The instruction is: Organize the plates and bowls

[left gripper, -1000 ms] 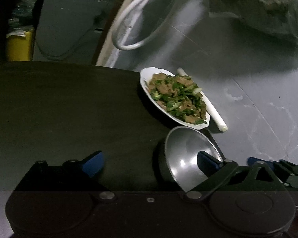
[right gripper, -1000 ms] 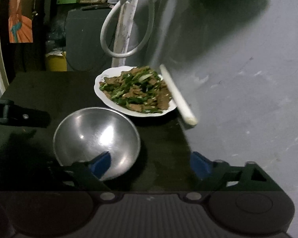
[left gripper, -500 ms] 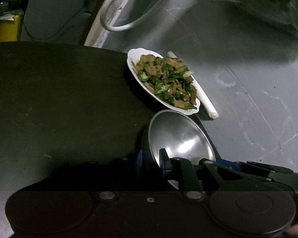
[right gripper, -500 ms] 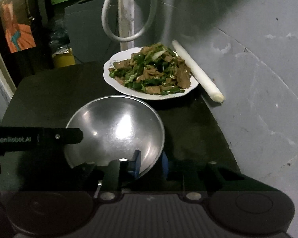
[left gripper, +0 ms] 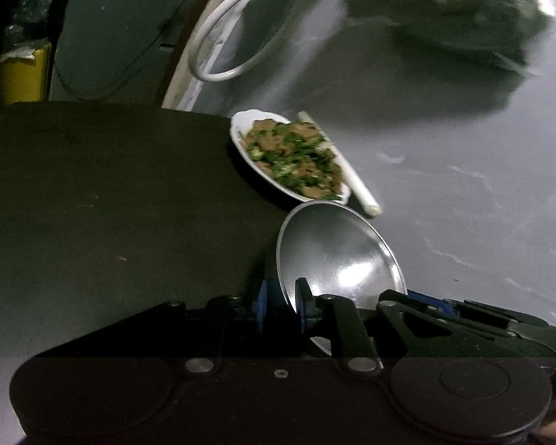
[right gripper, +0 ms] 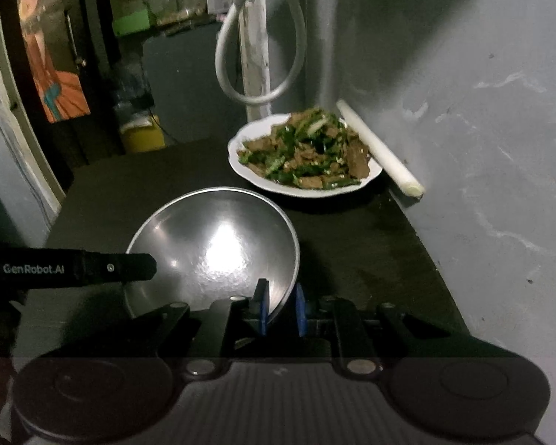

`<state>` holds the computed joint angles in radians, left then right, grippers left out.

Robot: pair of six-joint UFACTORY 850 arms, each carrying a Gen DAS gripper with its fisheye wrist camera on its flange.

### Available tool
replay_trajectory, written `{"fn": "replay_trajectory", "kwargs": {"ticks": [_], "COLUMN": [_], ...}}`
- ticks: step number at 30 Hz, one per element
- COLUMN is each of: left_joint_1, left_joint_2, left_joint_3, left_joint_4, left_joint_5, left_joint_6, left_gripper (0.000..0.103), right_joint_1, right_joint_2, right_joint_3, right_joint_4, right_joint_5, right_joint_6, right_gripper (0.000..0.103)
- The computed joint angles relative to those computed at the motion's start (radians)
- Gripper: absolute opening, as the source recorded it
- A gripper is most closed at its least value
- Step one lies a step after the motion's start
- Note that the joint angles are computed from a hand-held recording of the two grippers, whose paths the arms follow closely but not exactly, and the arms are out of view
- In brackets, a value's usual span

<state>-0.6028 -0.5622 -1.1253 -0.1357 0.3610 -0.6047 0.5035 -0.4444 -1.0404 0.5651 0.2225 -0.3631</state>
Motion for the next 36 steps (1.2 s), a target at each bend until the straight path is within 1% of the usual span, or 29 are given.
{"fn": "replay_trajectory", "kwargs": {"ticks": [4,8,11,13,16,18,21,25,29,32,34,36], "left_joint_1": [-0.052,-0.110,-0.152,-0.175,-0.192,-0.201,-0.218,-0.231,-0.241,-0.248,-0.248,-0.249], "left_joint_2": [0.053,0.081,0.084,0.080,0.066,0.054,0.042,0.030,0.010,-0.003,-0.012,-0.010], "left_joint_3": [0.047,0.068,0.063,0.057,0.048,0.038,0.029,0.020,-0.005,-0.018,-0.028,-0.026], "left_joint_4": [-0.069,-0.115,-0.110,-0.081,0.107,0.204,0.336,0.535,0.777,0.919,0.960,0.935], "left_joint_5": [0.000,-0.006,-0.028,-0.045,-0.064,-0.087,-0.118,-0.146,-0.186,-0.215,-0.226,-0.234], "left_joint_6": [0.029,0.045,0.054,0.036,-0.135,-0.220,-0.337,-0.520,-0.737,-0.871,-0.910,-0.885], "left_gripper": [0.017,0.017,0.017,0.018,0.018,0.018,0.018,0.018,0.017,0.017,0.017,0.018], "right_joint_1": [0.002,-0.009,-0.022,-0.031,-0.038,-0.044,-0.055,-0.048,-0.056,-0.049,-0.047,-0.046], "right_joint_2": [0.094,0.191,0.260,0.302,0.365,0.401,0.446,0.489,0.524,0.539,0.539,0.534], "right_joint_3": [0.103,0.212,0.296,0.349,0.431,0.479,0.540,0.601,0.644,0.663,0.669,0.671], "right_joint_4": [-0.130,-0.200,-0.237,-0.229,-0.193,-0.150,-0.175,-0.128,-0.158,-0.088,-0.076,-0.087], "right_joint_5": [0.044,0.054,0.055,0.055,0.057,0.048,0.027,0.012,-0.017,-0.024,-0.024,-0.020], "right_joint_6": [0.150,0.251,0.322,0.331,0.330,0.314,0.384,0.383,0.457,0.401,0.391,0.404], "right_gripper": [0.017,0.017,0.017,0.017,0.017,0.017,0.018,0.018,0.018,0.018,0.018,0.018]}}
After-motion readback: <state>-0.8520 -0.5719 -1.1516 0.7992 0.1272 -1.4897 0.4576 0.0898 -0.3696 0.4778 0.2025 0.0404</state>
